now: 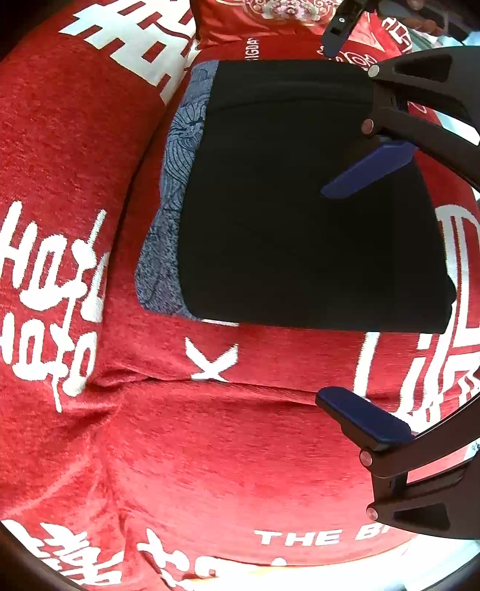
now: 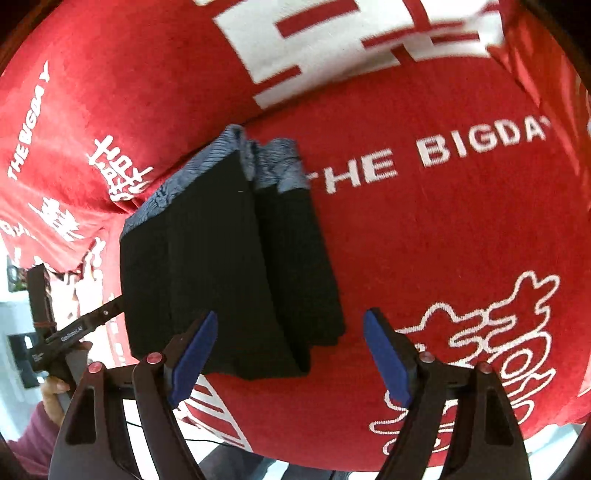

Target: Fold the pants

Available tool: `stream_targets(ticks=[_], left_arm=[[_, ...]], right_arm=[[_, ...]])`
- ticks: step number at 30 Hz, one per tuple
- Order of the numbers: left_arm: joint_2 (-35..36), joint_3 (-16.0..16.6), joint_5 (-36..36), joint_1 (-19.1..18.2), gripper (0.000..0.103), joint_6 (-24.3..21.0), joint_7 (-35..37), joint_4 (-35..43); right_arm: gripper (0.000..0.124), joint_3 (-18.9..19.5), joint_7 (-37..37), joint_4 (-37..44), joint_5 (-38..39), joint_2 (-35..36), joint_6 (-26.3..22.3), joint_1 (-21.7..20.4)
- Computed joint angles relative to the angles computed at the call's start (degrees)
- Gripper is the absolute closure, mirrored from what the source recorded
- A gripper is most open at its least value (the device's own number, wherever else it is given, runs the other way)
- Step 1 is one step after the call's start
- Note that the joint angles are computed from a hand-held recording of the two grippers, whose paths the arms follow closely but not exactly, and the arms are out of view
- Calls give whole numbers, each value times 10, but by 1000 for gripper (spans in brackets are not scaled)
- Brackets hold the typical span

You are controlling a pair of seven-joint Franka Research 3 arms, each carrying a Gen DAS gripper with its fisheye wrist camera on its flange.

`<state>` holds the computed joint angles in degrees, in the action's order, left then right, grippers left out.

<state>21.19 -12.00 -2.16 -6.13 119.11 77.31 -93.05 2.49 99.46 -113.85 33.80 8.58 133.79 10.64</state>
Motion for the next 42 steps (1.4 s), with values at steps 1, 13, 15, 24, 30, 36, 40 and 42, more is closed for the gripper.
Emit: stream_targets(ticks=[1,13,15,24,30,36,40,42], left_arm=[[3,-1,-3,1,0,3,3,3],[57,-25,-114,49,0,-16,102,47],[64,-30,-132,55,0,-13,125,50],[116,-44,-184,57,0,6,151,84],[124,-51,-214,69,0,6,148,81],[117,-47,-215,68,4,6,136,75],[73,-51,-228,74,28,46,166,26],[60,-49,-230,71,35,54,168,15]], right_arm=[[40,2,-25,-2,31,3,-1,-7],[40,15,-191,61,177,88,-57,-58],[40,18,-215,69,201,99,-68,-68],[38,36,-306,109,280,154,-117,-94],[38,38,-320,112,298,160,-121,-98],[44,30,-276,120,276,162,-122,-93],[69,30,-265,105,274,148,-117,-95],[73,31,-271,93,287,139,-112,-97]])
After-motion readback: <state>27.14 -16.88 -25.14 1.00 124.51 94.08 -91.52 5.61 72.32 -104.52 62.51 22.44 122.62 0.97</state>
